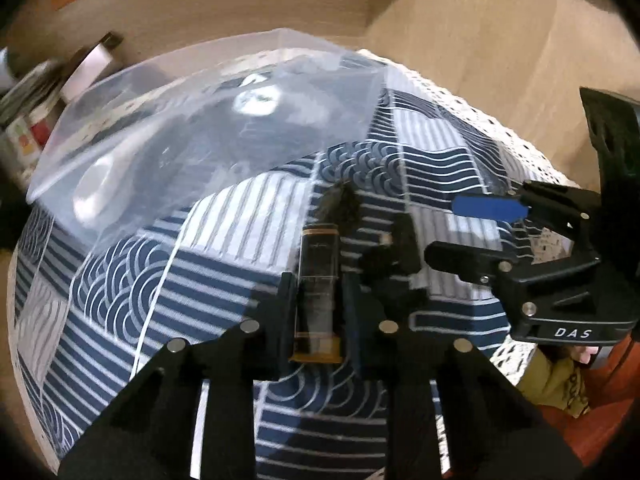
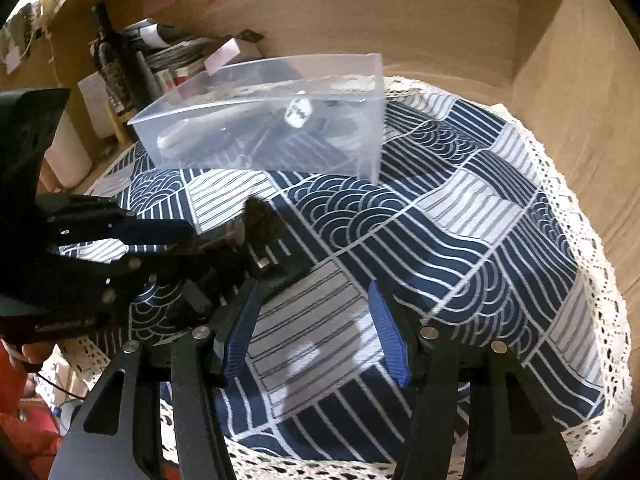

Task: Organize rigid objects
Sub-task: 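Grasp the black-and-gold cylinder with left tool while right tool grasps a black piece, then release the cylinder into the box with left tool while right drops black piece in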

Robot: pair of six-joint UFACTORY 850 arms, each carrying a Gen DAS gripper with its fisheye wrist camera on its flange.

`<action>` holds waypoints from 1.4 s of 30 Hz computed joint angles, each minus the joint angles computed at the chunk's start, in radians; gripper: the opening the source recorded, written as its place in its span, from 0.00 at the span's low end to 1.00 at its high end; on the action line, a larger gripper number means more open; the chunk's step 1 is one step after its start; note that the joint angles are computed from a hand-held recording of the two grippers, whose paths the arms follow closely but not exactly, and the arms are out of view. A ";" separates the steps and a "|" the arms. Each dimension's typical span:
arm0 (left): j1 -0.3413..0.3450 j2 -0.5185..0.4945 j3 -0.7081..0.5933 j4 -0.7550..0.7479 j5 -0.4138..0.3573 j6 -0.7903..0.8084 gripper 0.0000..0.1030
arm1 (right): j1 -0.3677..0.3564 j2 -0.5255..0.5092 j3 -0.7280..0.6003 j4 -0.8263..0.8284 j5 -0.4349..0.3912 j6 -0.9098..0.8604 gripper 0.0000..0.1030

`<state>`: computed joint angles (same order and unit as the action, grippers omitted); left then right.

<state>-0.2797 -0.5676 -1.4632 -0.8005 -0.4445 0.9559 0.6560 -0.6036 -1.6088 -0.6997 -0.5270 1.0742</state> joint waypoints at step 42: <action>0.069 0.121 0.004 -0.441 0.242 0.270 0.22 | 0.006 -0.076 -0.219 -0.405 -0.013 0.222 0.41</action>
